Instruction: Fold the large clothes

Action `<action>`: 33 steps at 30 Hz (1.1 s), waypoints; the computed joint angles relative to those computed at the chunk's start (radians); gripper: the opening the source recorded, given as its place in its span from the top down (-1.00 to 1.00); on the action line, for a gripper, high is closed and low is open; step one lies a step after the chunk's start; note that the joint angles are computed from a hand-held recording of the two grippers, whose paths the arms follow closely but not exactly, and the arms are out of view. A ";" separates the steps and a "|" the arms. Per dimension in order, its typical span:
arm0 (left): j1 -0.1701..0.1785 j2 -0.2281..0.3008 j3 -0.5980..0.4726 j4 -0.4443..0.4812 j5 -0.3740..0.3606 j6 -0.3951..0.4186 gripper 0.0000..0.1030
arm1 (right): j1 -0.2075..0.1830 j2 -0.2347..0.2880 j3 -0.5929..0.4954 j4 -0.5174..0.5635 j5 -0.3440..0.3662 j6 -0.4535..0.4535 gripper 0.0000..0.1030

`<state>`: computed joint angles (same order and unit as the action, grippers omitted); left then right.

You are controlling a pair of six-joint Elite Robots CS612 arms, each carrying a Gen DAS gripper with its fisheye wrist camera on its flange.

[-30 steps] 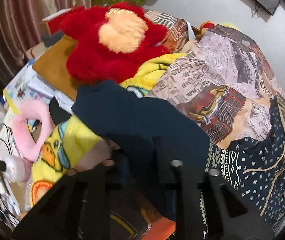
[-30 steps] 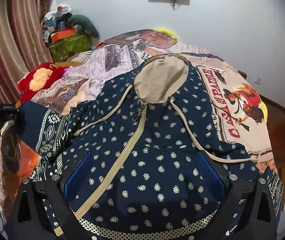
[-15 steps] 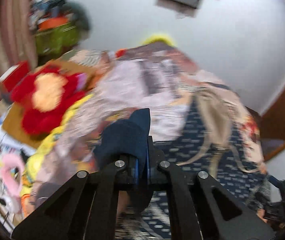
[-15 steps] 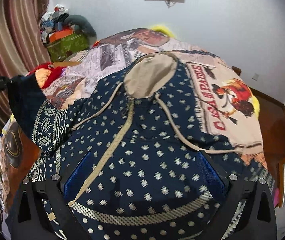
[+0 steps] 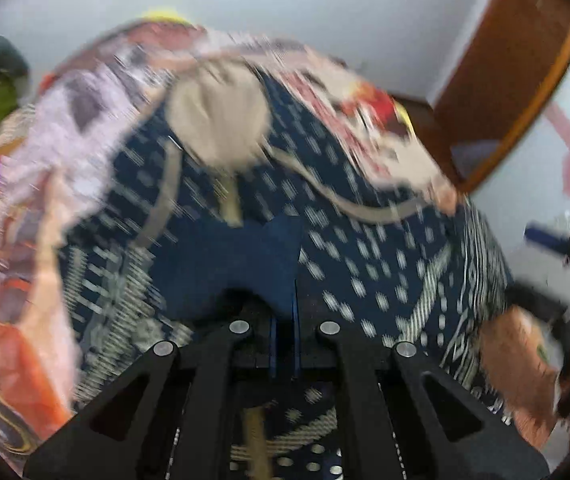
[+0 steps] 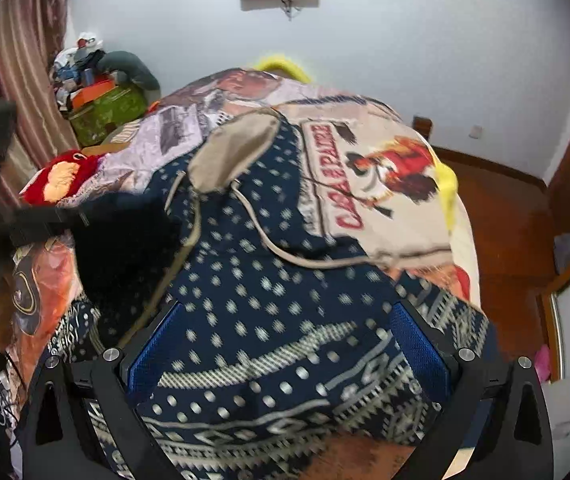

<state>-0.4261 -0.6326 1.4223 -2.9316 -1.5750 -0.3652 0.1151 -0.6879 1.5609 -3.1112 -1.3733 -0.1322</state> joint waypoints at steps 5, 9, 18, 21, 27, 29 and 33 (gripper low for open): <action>-0.029 0.011 0.010 0.057 0.018 0.067 0.90 | -0.012 0.000 0.010 0.036 0.003 0.006 -0.98; -0.029 -0.015 0.040 0.073 0.023 0.113 0.52 | -0.009 0.009 -0.002 0.062 0.016 0.007 -0.98; 0.013 -0.120 0.222 -0.099 0.151 0.106 -0.27 | 0.040 0.049 -0.086 0.111 0.050 -0.041 -0.97; 0.030 -0.129 0.250 -0.077 0.231 0.084 -0.29 | 0.061 0.068 -0.125 0.145 0.057 -0.060 -0.92; 0.091 -0.103 0.275 -0.032 0.206 -0.035 -0.29 | 0.111 0.117 -0.231 0.230 0.051 -0.131 -0.78; 0.101 -0.089 0.273 -0.027 0.194 -0.054 -0.29 | 0.125 0.140 -0.279 0.269 0.048 -0.155 -0.77; 0.117 -0.055 0.251 -0.002 0.173 -0.080 -0.29 | 0.149 0.208 -0.411 0.387 0.010 -0.164 -0.60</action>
<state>-0.3094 -0.6878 1.6729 -2.9339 -1.4019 -0.4453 0.2643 -0.4803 1.1495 -2.7241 -1.3635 -0.2958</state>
